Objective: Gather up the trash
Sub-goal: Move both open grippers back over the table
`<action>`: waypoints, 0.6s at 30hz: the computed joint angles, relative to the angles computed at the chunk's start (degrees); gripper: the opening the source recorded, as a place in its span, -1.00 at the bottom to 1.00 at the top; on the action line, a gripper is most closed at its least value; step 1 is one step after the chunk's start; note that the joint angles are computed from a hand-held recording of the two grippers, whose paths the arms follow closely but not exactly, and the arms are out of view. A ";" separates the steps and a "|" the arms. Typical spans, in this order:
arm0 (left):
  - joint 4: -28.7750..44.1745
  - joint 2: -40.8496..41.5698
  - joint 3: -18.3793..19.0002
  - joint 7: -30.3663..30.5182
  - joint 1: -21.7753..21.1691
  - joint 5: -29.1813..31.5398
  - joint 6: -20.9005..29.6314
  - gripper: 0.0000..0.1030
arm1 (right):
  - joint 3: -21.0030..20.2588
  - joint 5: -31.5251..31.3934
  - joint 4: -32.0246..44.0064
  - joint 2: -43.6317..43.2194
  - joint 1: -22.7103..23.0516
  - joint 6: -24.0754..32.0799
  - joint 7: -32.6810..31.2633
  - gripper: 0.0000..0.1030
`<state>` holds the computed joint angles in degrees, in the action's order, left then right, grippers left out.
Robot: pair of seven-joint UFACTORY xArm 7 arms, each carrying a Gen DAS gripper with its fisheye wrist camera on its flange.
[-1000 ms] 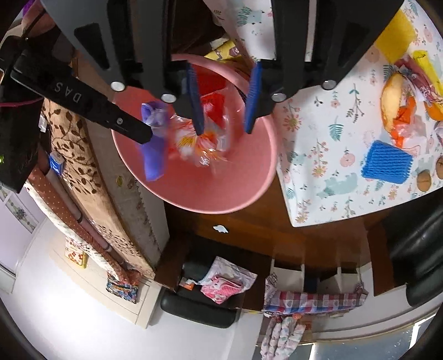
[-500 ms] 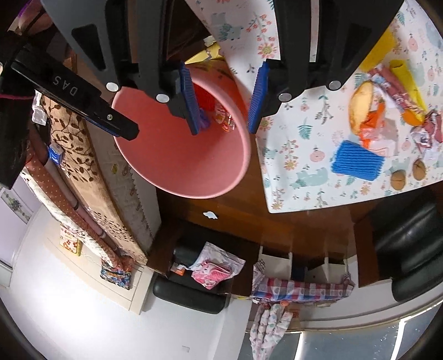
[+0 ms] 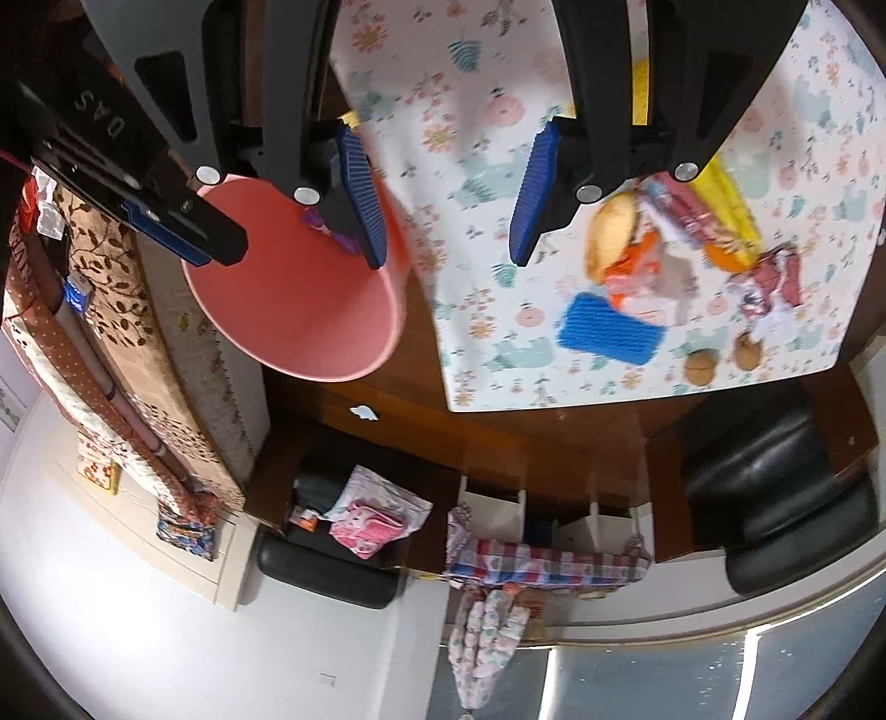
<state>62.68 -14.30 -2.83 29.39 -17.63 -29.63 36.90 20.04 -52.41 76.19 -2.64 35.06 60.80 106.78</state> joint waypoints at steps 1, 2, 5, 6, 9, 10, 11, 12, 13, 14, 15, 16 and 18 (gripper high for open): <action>-0.32 -0.34 0.13 -0.25 0.36 0.34 -0.18 -0.09 | 0.39 -0.69 1.18 1.09 0.32 0.12 0.39 -0.31; -0.72 -0.76 0.38 -0.42 0.72 0.59 -0.33 -0.08 | 0.60 -1.30 2.42 2.26 0.85 0.48 0.71 -0.31; -2.20 -2.25 1.27 -1.41 2.10 1.68 -1.10 -0.07 | 0.06 -1.91 5.22 5.08 2.85 0.30 0.45 -0.31; -2.60 -2.69 1.50 -2.10 2.61 2.20 -1.20 -0.07 | -0.32 -1.76 5.73 5.85 3.52 -0.45 0.29 -0.31; -3.96 -3.93 2.78 -3.09 3.90 2.74 -1.36 -0.07 | -1.38 -0.78 7.74 8.47 5.68 -1.87 -1.27 -0.31; -4.38 -4.29 3.03 -3.32 4.24 3.03 -1.63 -0.07 | -1.66 -0.78 8.95 9.69 6.61 -1.89 -2.43 -0.31; -4.93 -4.66 3.26 -3.43 4.59 3.41 -2.05 -0.07 | -2.06 -0.89 9.88 10.62 7.53 -2.09 -3.41 -0.31; -5.53 -5.01 3.46 -3.56 4.99 3.95 -2.55 -0.07 | -2.50 -1.05 11.06 11.64 8.45 -2.30 -4.60 -0.31; -6.01 -5.19 3.80 -3.63 5.38 4.39 -2.79 -0.07 | -2.93 -1.43 12.15 12.62 9.40 -2.58 -5.76 -0.31; -6.26 -5.20 4.09 -3.77 5.63 4.63 -2.77 -0.07 | -3.44 -1.85 12.76 13.12 10.28 -2.87 -6.45 -0.31; -6.32 -4.99 4.46 -3.92 5.88 4.70 -2.62 -0.07 | -3.93 -2.38 13.24 13.46 11.17 -2.95 -7.12 -0.31; -6.15 -4.55 4.77 -4.39 6.32 4.90 -2.23 -0.07 | -4.33 -2.79 14.02 13.94 12.06 -2.41 -7.75 -0.31; -5.56 -3.50 4.83 -5.44 7.10 5.42 -1.81 -0.07 | -5.12 -3.21 15.26 14.61 13.36 -1.62 -8.70 -0.31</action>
<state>57.13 -17.80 1.99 23.95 -10.53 -24.20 35.10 14.92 -55.63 91.45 11.97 48.42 59.18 98.07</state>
